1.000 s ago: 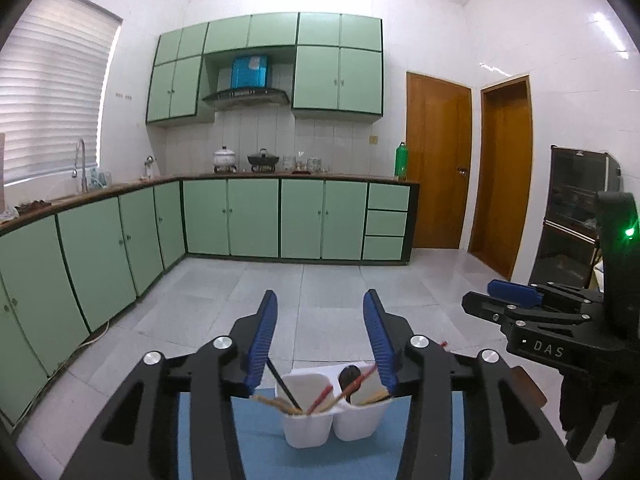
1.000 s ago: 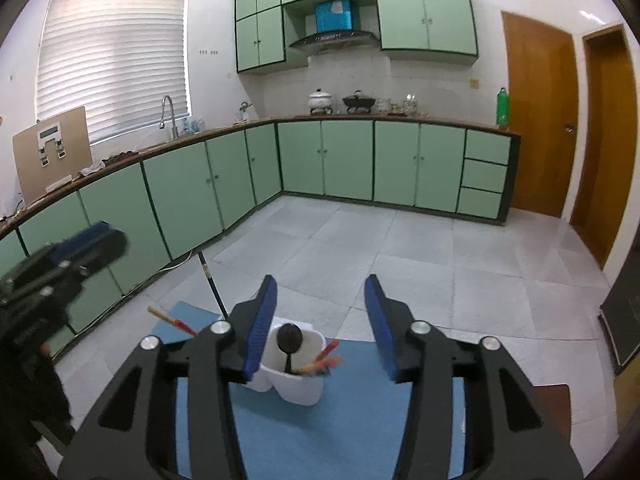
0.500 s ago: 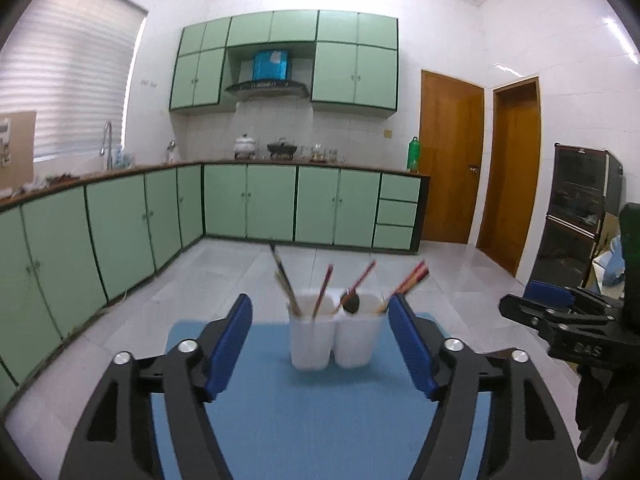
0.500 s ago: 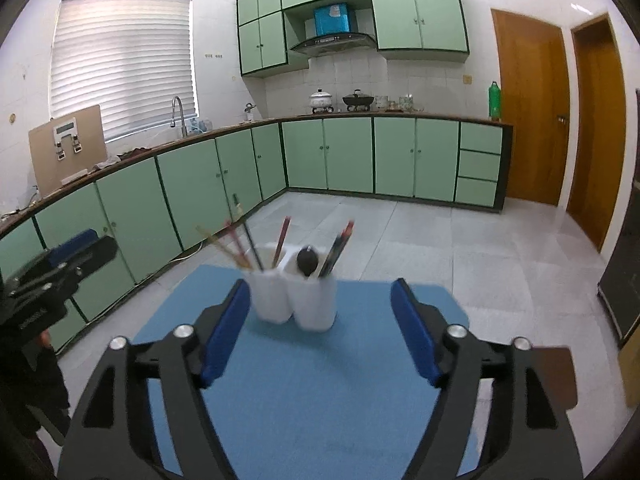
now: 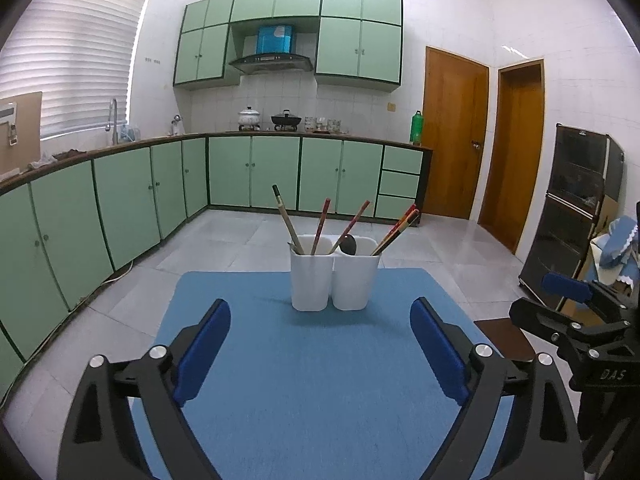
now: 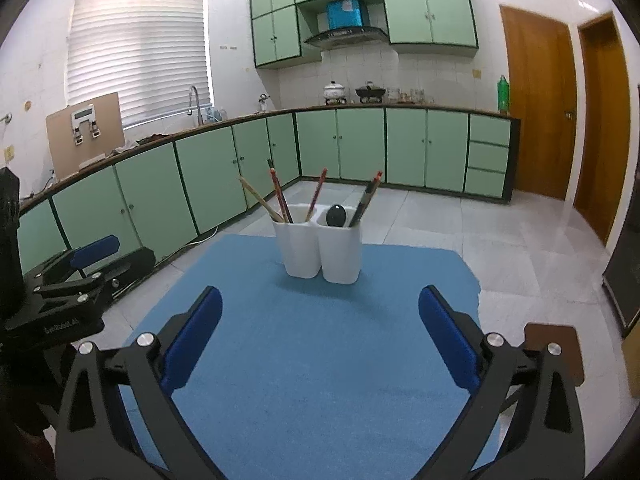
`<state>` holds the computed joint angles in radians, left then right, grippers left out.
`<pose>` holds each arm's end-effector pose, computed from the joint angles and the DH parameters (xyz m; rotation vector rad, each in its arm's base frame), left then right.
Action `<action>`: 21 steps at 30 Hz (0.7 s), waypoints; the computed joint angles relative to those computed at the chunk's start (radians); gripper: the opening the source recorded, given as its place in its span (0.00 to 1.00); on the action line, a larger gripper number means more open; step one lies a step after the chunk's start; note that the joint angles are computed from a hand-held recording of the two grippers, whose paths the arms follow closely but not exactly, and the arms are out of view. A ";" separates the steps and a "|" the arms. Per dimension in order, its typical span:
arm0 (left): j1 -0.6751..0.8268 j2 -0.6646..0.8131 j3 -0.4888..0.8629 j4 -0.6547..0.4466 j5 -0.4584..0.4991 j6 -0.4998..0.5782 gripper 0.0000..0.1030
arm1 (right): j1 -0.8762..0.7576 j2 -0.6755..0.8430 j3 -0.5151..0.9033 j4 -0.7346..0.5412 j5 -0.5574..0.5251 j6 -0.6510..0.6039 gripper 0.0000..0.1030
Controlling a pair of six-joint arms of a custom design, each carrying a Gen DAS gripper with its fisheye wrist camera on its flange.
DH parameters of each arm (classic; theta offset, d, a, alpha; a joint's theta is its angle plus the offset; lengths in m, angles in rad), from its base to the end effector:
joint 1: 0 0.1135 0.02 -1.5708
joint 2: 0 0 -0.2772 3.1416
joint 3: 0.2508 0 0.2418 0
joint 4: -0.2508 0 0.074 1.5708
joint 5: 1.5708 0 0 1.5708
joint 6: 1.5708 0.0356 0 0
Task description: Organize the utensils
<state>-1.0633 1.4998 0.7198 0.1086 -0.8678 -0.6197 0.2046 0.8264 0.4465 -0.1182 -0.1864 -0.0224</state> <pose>0.1623 -0.2359 0.2076 0.0035 1.9860 -0.0992 0.1629 0.0405 0.2342 -0.3488 2.0440 0.3047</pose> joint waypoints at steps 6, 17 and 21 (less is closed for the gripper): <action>-0.057 -0.025 0.014 -0.037 -0.058 0.008 0.89 | 0.009 -0.057 0.021 -0.056 0.003 0.008 0.94; -0.108 -0.051 0.015 -0.053 -0.122 0.012 0.90 | 0.017 -0.105 0.024 -0.093 0.010 0.010 0.94; -0.108 -0.045 0.020 -0.049 -0.123 0.015 0.91 | 0.004 -0.111 0.023 -0.099 -0.007 0.005 0.94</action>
